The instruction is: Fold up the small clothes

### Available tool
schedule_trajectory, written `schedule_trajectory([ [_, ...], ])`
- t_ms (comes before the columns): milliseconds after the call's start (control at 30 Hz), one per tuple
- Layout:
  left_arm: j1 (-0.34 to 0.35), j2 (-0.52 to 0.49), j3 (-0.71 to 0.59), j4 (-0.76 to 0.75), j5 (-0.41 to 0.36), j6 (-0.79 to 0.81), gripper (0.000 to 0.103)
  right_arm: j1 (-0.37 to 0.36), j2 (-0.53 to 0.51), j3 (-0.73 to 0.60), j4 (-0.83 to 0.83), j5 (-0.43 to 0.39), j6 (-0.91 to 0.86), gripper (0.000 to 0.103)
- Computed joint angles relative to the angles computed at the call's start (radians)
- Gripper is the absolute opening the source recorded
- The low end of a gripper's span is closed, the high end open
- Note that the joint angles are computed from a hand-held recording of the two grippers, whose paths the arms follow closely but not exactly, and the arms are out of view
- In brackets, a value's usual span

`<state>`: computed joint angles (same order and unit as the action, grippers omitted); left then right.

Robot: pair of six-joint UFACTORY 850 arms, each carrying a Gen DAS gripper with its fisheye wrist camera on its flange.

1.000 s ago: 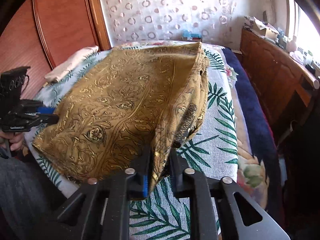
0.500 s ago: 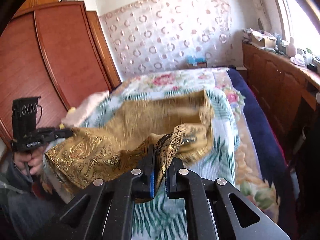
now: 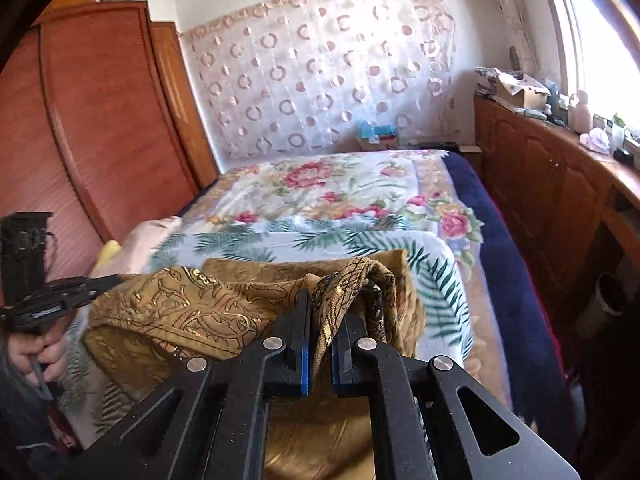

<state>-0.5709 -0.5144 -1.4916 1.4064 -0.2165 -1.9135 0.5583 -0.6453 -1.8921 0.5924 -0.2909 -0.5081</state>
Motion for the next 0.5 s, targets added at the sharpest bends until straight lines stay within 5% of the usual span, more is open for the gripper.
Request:
schedule_trajectory([
  [167,0.031,-0.059,-0.063,-0.264,-0.012,0.236,0.003,0.021,-0.137,-0.237,-0.375,-0.136,0.398,0.010],
  [267,0.031,-0.079,-0.083,-0.305,-0.071,0.268,0.003,0.024,-0.194,-0.336,-0.414,-0.222,0.456,0.020],
  [400,0.041,-0.069,-0.065,-0.296,-0.066,0.244,0.003,0.035,-0.116,-0.237,-0.592,-0.145,0.609,0.060],
  [500,0.036,-0.049,-0.041,-0.230,-0.072,0.190,0.004,0.039,-0.027,-0.109,-0.610,-0.080,0.600,0.062],
])
